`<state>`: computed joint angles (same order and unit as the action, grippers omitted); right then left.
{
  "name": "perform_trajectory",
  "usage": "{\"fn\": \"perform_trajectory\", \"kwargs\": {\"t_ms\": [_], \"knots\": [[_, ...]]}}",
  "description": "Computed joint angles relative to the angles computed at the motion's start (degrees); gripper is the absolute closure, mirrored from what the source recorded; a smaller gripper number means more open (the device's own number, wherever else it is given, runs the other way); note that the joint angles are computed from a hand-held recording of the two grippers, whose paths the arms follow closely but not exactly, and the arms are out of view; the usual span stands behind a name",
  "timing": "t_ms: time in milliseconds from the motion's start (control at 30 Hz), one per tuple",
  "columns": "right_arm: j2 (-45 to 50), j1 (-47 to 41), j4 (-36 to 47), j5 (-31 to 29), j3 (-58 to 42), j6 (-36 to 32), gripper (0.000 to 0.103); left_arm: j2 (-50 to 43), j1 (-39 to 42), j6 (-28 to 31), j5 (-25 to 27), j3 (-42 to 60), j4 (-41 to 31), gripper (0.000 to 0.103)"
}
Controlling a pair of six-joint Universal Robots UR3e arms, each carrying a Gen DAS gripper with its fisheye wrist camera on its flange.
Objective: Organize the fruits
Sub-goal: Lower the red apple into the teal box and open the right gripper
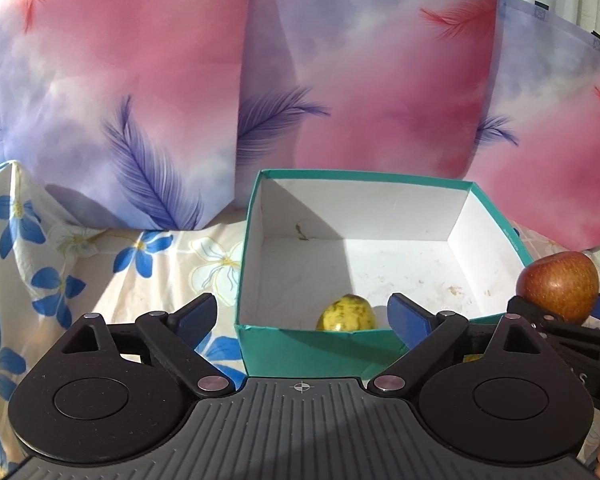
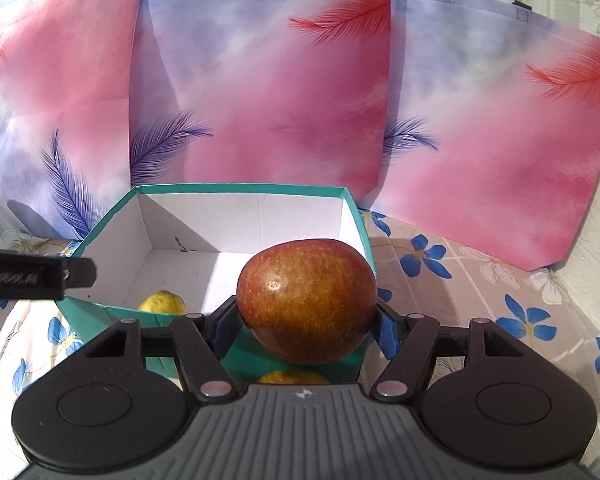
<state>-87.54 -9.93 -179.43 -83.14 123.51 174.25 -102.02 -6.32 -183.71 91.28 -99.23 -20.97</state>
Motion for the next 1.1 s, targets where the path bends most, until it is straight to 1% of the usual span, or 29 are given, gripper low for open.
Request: {"fn": "perform_trajectory", "kwargs": {"t_ms": [300,367,467,700,733,800,833,900,1033,1100], "knots": [[11.58,1.62,-2.17,-2.07,-8.56,2.09,0.035,3.60,0.87,-0.31,0.20,-3.61,0.13,0.007],[14.14,1.89,-1.24,-2.65,-10.63,3.06,0.035,3.64,0.74,-0.12,0.81,-3.75,0.03,0.007],[15.80,1.97,0.87,-2.95,-12.38,3.49,0.036,3.58,0.69,-0.42,1.30,-3.54,-0.60,0.007],[17.56,3.32,1.93,-5.39,-14.50,2.09,0.036,3.13,0.62,-0.86,1.32,-3.10,-1.38,0.007],[17.62,3.37,2.00,-5.47,-14.62,1.95,0.038,3.04,0.51,-0.82,1.36,-2.88,-1.67,0.007],[17.67,3.25,1.39,-5.20,-14.39,1.90,0.056,2.89,0.38,-0.62,1.38,-2.72,-1.93,0.007],[17.91,3.56,1.60,-5.91,-14.81,1.69,0.060,2.83,0.33,-0.48,1.37,-2.66,-1.97,0.007],[18.45,4.01,2.15,-7.28,-15.60,1.68,0.060,2.87,0.27,-0.22,1.37,-2.71,-2.01,0.007],[17.68,3.51,1.26,-6.17,-14.36,2.17,0.060,3.07,0.39,0.20,1.20,-3.16,-1.88,0.007],[16.60,3.28,1.12,-5.50,-13.37,2.11,0.057,3.16,0.60,0.41,0.80,-3.68,-1.52,0.007]]}}
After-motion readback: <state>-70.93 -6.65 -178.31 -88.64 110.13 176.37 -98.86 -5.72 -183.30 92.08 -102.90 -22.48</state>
